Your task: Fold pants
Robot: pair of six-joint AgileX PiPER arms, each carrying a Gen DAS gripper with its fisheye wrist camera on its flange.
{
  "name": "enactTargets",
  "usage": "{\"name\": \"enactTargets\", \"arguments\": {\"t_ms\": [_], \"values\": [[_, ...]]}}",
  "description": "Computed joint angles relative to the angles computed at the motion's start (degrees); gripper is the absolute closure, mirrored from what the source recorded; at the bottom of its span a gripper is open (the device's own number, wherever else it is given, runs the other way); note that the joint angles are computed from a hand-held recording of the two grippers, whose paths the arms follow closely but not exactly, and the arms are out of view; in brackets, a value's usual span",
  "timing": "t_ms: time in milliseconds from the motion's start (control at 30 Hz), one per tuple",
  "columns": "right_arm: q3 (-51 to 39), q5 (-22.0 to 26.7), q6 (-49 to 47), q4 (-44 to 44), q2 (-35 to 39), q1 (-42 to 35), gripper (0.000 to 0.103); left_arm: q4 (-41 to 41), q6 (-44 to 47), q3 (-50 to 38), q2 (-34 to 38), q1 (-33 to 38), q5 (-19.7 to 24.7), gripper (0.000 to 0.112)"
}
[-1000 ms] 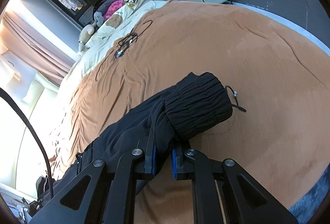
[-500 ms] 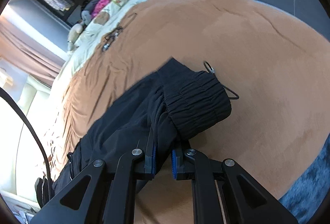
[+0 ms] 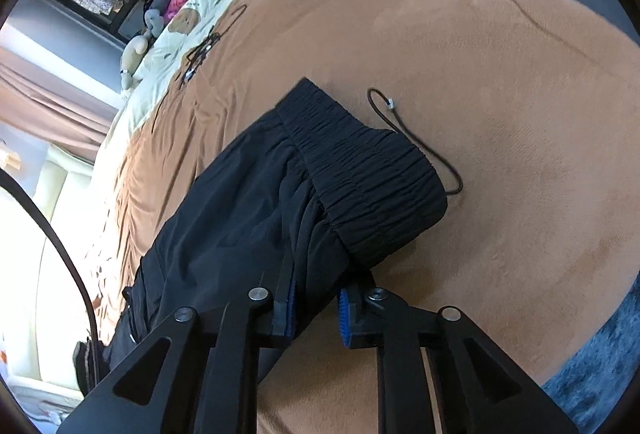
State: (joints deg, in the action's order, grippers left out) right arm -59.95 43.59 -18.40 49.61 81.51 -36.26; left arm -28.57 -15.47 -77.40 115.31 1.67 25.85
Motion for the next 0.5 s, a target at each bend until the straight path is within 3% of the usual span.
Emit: {"name": "enactTargets", "arguments": {"t_ms": [167, 267, 367, 500], "values": [[3.0, -2.6, 1.6, -1.6, -2.1, -0.1, 0.093, 1.5, -1.2, -1.2, 1.0, -0.4, 0.8, 0.080], [4.0, -1.4, 2.1, -1.7, -1.5, -0.9, 0.092, 3.5, -2.7, -1.4, 1.2, -0.9, 0.9, 0.080], [5.1, 1.5, 0.5, -0.5, -1.4, -2.1, 0.087, 5.8, -4.5, -2.1, 1.5, -1.2, 1.4, 0.080], [5.6, 2.8, 1.6, -3.0, -4.9, -2.4, 0.071, 10.3, -8.0, -2.9, 0.4, -1.3, 2.7, 0.078]]}}
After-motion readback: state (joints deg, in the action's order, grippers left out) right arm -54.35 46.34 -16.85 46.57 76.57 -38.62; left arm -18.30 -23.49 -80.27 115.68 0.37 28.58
